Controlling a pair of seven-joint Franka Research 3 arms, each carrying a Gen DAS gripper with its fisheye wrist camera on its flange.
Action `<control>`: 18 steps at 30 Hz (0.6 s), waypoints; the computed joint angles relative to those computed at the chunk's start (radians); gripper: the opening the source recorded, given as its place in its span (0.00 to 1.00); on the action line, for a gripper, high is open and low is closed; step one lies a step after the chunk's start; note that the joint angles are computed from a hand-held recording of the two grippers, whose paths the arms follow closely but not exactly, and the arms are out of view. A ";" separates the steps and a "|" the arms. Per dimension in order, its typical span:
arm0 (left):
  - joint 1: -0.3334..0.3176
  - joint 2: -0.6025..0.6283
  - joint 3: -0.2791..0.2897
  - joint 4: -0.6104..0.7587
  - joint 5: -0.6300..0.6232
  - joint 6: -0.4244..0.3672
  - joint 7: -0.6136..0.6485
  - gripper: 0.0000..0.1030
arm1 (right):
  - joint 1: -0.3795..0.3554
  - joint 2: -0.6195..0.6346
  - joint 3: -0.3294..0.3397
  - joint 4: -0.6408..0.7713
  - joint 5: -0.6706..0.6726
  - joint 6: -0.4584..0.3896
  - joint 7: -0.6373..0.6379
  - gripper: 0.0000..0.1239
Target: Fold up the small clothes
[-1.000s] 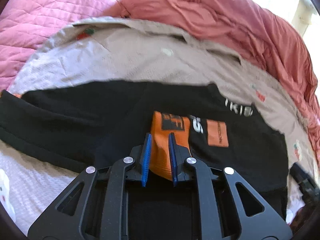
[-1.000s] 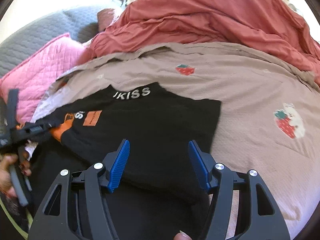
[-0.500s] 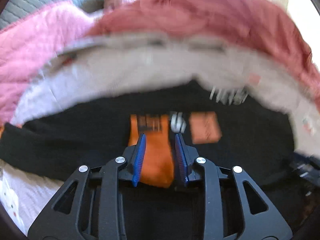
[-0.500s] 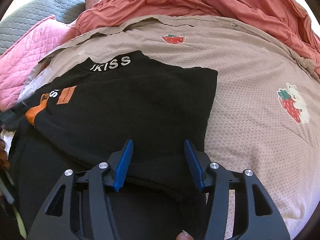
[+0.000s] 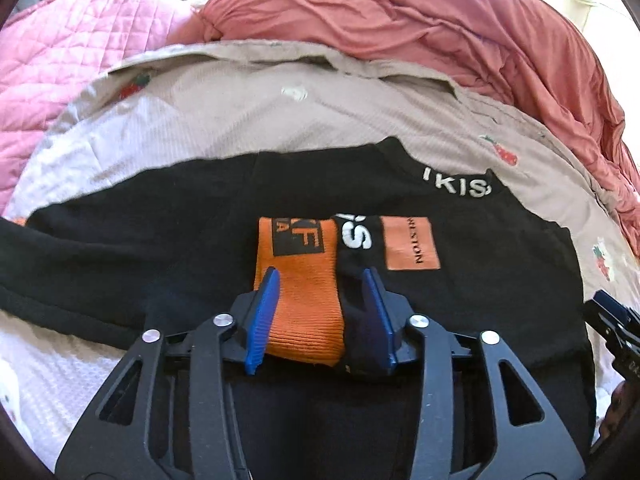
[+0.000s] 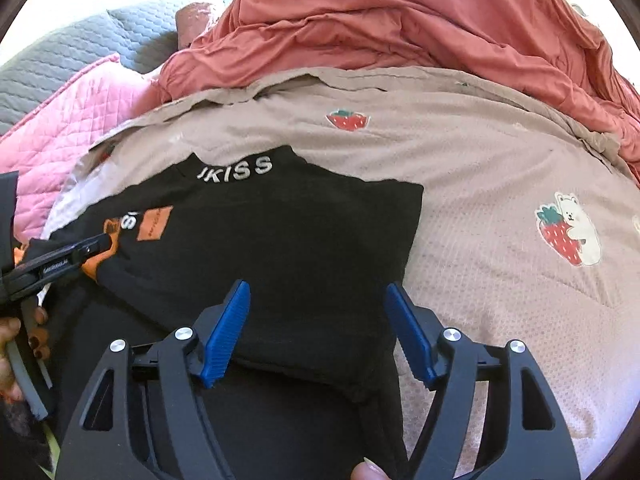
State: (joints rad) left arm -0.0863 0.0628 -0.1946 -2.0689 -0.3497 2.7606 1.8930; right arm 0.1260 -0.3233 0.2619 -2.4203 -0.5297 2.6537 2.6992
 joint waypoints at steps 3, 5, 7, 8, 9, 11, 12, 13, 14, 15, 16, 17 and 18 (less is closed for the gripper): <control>-0.002 -0.011 0.000 0.002 0.012 -0.023 0.006 0.48 | 0.016 0.026 -0.012 0.015 0.020 0.013 -0.037 0.56; -0.006 -0.008 0.001 0.009 0.023 -0.050 0.017 0.56 | 0.029 0.047 -0.016 0.027 0.033 0.011 -0.061 0.56; -0.015 -0.001 0.002 0.010 0.089 -0.073 0.001 0.60 | 0.047 0.075 -0.023 0.046 0.055 -0.017 -0.091 0.58; -0.020 0.001 0.002 0.006 0.127 -0.072 -0.014 0.61 | 0.057 0.091 -0.029 0.056 0.071 -0.044 -0.103 0.59; -0.026 0.005 0.003 0.002 0.171 -0.068 -0.032 0.64 | 0.067 0.102 -0.037 0.061 0.086 -0.055 -0.111 0.59; -0.037 0.009 0.006 -0.012 0.274 -0.049 -0.078 0.66 | 0.076 0.111 -0.044 0.061 0.081 -0.057 -0.104 0.59; -0.039 0.009 0.007 -0.017 0.306 -0.039 -0.096 0.66 | 0.079 0.110 -0.045 0.063 0.071 -0.060 -0.099 0.59; -0.038 0.007 0.006 -0.019 0.314 -0.035 -0.102 0.67 | 0.083 0.105 -0.048 0.061 0.065 -0.050 -0.095 0.60; -0.034 0.003 0.003 -0.018 0.295 -0.039 -0.090 0.68 | 0.086 0.097 -0.053 0.053 0.064 -0.030 -0.093 0.61; -0.028 0.000 0.000 -0.016 0.259 -0.042 -0.068 0.71 | 0.085 0.083 -0.054 0.043 0.062 -0.007 -0.085 0.63; -0.023 -0.004 -0.002 -0.014 0.224 -0.045 -0.050 0.73 | 0.080 0.073 -0.048 0.038 0.054 -0.004 -0.075 0.67; -0.019 -0.008 -0.002 -0.013 0.191 -0.045 -0.035 0.74 | 0.070 0.060 -0.035 0.037 0.031 -0.011 -0.052 0.69; -0.019 -0.011 -0.001 -0.014 0.178 -0.046 -0.032 0.76 | 0.065 0.052 -0.029 0.036 0.022 -0.014 -0.041 0.72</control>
State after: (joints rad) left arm -0.1053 0.0516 -0.1955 -2.0827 -0.1712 2.7149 1.8611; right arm 0.1911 -0.2711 0.2329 -2.3845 -0.5079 2.6399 2.6585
